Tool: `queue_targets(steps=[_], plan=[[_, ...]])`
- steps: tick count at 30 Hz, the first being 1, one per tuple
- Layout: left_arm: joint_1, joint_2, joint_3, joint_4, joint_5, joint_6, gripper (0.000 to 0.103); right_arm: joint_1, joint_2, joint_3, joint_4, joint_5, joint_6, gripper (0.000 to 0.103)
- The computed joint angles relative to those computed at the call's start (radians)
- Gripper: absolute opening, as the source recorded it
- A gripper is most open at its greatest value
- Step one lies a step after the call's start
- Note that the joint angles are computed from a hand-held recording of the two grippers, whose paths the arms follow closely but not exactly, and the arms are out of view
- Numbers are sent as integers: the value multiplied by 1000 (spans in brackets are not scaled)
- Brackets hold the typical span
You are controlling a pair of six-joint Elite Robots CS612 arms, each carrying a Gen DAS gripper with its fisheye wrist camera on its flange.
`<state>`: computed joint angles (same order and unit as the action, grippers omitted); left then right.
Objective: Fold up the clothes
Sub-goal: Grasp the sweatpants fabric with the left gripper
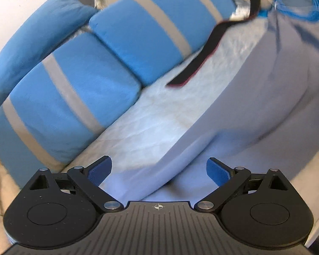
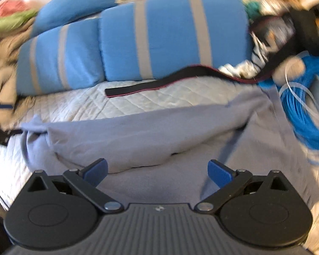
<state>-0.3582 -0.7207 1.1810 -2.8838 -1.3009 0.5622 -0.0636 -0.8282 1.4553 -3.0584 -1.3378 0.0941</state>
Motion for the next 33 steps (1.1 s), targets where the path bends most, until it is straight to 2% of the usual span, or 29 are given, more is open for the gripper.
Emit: queue_targets(steps=[2, 3, 4, 6, 8, 12, 16, 20, 23, 25, 26, 27, 33], plan=[[27, 3, -12, 42, -23, 0, 84, -9, 1, 1, 3, 25, 35, 103], [44, 7, -25, 78, -45, -27, 81, -10, 1, 0, 9, 31, 41, 103], [56, 13, -39, 107, -63, -48, 78, -11, 2, -2, 15, 34, 40, 103], [79, 30, -73, 156, -96, -79, 65, -9, 3, -6, 25, 28, 25, 103], [94, 46, -103, 181, -125, -82, 59, -4, 4, -10, 39, 15, -1, 103], [122, 82, -178, 259, -215, -42, 58, 4, 5, -17, 59, -12, -38, 103], [146, 115, -253, 347, -304, -59, 52, 10, 8, -24, 76, -53, -55, 103], [165, 147, -327, 464, -387, -104, 33, 11, 11, -34, 105, -71, -61, 103], [173, 159, -353, 515, -429, -120, 19, 13, 12, -38, 113, -78, -67, 103], [172, 157, -349, 519, -426, -124, 16, 14, 12, -38, 113, -78, -75, 103], [171, 155, -345, 518, -421, -123, 12, 14, 12, -38, 113, -78, -78, 103], [168, 150, -334, 507, -407, -121, 3, 15, 12, -38, 113, -77, -82, 103], [147, 104, -235, 361, -323, -103, 3, 3, 10, -43, 101, -12, -111, 103]])
